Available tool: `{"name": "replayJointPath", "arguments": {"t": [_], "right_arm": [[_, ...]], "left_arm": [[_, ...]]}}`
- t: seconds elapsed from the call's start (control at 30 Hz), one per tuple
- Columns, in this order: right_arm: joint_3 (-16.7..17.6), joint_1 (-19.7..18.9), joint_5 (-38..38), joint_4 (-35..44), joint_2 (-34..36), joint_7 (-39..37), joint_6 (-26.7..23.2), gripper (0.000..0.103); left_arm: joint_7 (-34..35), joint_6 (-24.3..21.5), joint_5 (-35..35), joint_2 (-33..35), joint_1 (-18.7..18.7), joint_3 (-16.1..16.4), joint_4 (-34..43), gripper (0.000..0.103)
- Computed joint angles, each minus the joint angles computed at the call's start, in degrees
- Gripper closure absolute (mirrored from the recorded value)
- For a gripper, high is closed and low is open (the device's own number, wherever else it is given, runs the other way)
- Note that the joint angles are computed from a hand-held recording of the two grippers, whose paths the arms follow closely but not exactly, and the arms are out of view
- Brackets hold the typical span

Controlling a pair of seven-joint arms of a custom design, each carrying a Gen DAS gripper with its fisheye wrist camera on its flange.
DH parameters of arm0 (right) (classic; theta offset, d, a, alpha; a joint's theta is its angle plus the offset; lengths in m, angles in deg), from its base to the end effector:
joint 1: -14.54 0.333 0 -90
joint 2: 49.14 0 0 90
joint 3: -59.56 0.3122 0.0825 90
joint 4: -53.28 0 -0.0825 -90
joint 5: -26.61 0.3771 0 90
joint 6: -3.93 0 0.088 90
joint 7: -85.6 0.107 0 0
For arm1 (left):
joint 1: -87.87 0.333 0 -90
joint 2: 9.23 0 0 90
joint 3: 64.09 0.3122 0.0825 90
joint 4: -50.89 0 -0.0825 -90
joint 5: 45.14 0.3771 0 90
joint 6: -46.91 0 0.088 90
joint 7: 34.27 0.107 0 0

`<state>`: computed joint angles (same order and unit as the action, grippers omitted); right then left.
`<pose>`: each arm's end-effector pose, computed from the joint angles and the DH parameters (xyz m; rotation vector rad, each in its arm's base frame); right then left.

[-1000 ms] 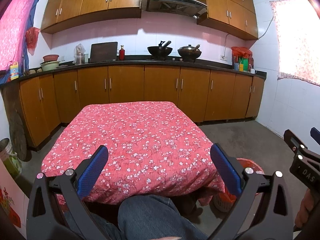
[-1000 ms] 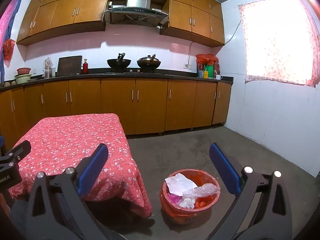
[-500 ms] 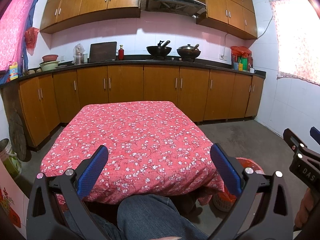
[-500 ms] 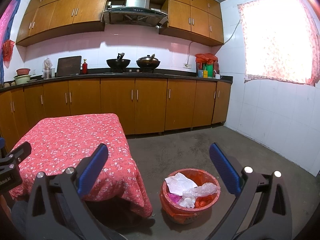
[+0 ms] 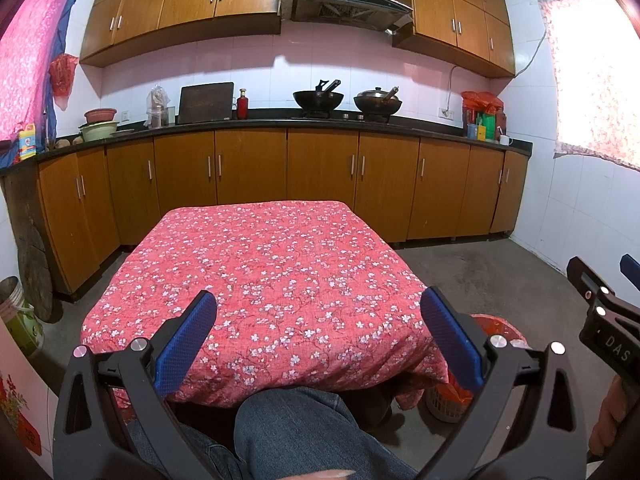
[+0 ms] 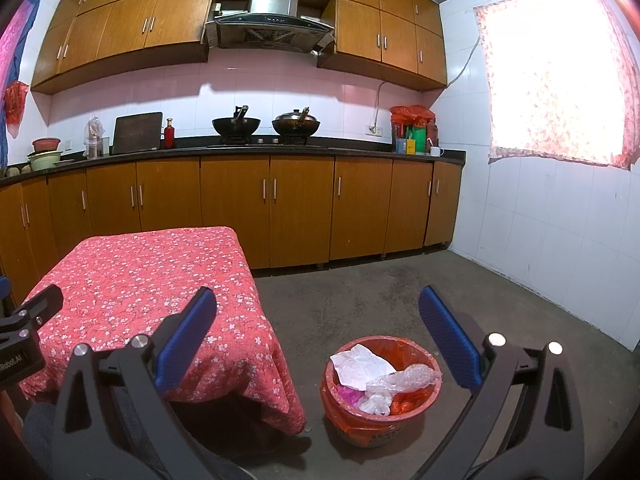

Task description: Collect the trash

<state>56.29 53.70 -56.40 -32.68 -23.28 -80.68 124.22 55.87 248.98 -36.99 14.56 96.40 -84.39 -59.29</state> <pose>0.5987 0.3834 0.4622 -1.1406 1.7719 -1.3953 0.6483 -0.1186 0.4405 -1.3104 1.6896 -1.2129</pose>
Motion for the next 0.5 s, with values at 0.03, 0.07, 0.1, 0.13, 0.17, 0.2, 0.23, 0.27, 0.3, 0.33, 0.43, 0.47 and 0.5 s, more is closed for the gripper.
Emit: {"name": "replayJointPath", "arguments": {"t": [0.03,0.07,0.1,0.13,0.17,0.2,0.23,0.27,0.3,0.33,0.43,0.47,0.5], "right_arm": [[0.02,0.01,0.06,0.09,0.1,0.03,0.0,0.004],[-0.01,0.04,0.03,0.06,0.07,0.04,-0.01,0.004],[-0.04,0.03,0.0,0.0,0.0,0.02,0.02,0.004],[-0.02,0.02,0.06,0.04,0.04,0.02,0.03,0.004],[-0.01,0.08,0.08,0.03,0.11,0.15,-0.05,0.004],[-0.02,0.09,0.07,0.01,0.08,0.14,-0.03,0.004],[-0.01,0.14,0.09,0.1,0.19,0.19,-0.11,0.004],[-0.03,0.14,0.07,0.06,0.14,0.19,-0.08,0.004],[-0.06,0.1,0.06,-0.03,0.04,0.14,0.01,0.004],[-0.04,0.14,0.04,0.05,0.14,0.19,-0.04,0.004],[-0.04,0.12,0.11,0.08,0.14,0.16,0.0,0.004],[-0.05,0.13,0.13,0.06,0.11,0.15,-0.02,0.004],[-0.05,0.14,0.11,0.09,0.13,0.17,-0.01,0.004]], "left_arm": [[0.01,0.0,0.15,0.24,0.04,-0.05,0.15,0.002],[0.04,-0.01,0.15,0.29,0.01,-0.02,0.21,0.002],[0.03,-0.01,0.14,0.26,0.02,-0.02,0.16,0.002],[0.02,-0.05,0.17,0.28,0.05,-0.05,0.21,0.002],[0.0,-0.06,0.18,0.22,0.08,-0.08,0.11,0.002],[-0.02,-0.05,0.21,0.17,0.12,-0.11,0.03,0.002],[-0.01,-0.03,0.18,0.15,0.09,-0.07,0.02,0.002],[-0.04,-0.05,0.23,0.19,0.13,-0.12,0.09,0.002],[-0.05,-0.1,0.29,0.27,0.16,-0.14,0.24,0.002],[-0.01,0.03,0.18,0.14,0.08,-0.06,0.03,0.002],[-0.07,-0.11,0.26,0.2,0.13,-0.11,0.19,0.002],[-0.09,-0.11,0.27,0.17,0.17,-0.14,0.14,0.002],[-0.15,-0.12,0.34,0.15,0.26,-0.23,0.1,0.002]]}}
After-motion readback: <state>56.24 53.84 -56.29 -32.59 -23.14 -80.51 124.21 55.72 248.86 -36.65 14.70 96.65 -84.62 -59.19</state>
